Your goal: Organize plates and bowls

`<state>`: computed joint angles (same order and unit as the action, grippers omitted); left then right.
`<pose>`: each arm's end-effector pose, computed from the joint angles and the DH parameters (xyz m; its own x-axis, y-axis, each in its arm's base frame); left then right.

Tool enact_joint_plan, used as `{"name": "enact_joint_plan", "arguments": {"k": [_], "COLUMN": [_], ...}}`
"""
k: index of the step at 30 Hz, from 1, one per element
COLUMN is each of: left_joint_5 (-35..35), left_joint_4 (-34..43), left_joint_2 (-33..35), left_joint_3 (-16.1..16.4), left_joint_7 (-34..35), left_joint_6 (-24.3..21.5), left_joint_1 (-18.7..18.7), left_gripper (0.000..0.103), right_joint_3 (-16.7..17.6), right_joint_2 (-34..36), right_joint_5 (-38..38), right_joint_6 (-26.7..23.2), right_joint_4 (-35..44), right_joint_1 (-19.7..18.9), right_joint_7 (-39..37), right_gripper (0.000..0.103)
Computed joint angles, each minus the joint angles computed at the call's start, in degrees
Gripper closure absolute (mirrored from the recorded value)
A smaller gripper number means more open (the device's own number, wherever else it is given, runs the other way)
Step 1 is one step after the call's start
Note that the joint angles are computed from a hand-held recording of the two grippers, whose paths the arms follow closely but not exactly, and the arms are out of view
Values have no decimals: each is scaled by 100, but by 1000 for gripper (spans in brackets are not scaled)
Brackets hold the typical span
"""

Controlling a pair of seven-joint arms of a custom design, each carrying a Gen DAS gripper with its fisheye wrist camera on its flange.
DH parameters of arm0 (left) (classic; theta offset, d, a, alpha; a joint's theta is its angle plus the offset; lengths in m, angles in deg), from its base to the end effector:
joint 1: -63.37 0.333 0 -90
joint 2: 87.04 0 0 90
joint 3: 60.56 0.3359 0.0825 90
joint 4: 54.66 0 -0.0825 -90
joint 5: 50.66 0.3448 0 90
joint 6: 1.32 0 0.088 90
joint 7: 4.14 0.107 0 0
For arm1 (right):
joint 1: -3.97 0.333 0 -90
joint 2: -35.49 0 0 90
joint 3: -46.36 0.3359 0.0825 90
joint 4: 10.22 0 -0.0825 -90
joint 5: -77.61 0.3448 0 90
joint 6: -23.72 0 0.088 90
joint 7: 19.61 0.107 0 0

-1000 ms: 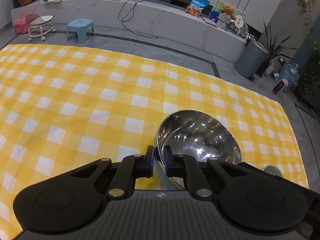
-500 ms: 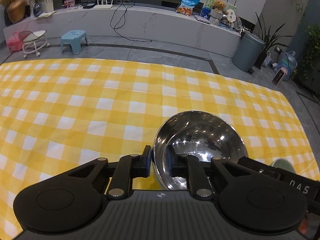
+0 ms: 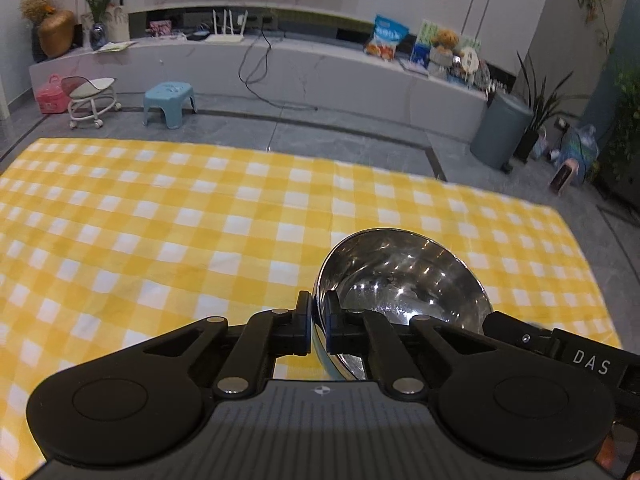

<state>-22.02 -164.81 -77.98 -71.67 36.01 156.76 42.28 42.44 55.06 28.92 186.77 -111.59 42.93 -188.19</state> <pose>0.5079 -0.3349 0.5252 -0.1382 -0.9769 0.1628 -0.7595 -0.0010 -0.6505 0.5108 0.4140 0.4791 -0.1842 -0.8470 -0.4987 -0.6641 0.4813 -0.5721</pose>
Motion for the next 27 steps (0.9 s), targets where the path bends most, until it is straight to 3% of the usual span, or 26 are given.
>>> {"name": "enact_joint_plan", "arguments": {"k": [4,11,22,27], "left_joint_5": [284,272,-1552,-2345], "left_joint_4": [-305,-1007,-2407,-2790], "left_joint_2": [-435,-1185,-2182,-2357], "left_joint_3": [0,-259,-529,-391], "left_joint_7": [-439,-775,102,651], "left_joint_6": [56,372,1016,1146], "left_joint_1": [3,313,418,164], "left_gripper": [97,97,97,97], "right_joint_3": [12,486,1473,1751], "right_joint_2": [-278,-851,-1770,-1967], "right_joint_5": [-362,-956,-1952,-2017], "right_joint_6": [-170,-600,-1696,-1721], "right_joint_4": [-110,-452,-1252,-1643], "right_joint_1": [176,140,29,-79], "right_joint_7": [304,766,2211,2952], "right_gripper": [100,100,100,100]}}
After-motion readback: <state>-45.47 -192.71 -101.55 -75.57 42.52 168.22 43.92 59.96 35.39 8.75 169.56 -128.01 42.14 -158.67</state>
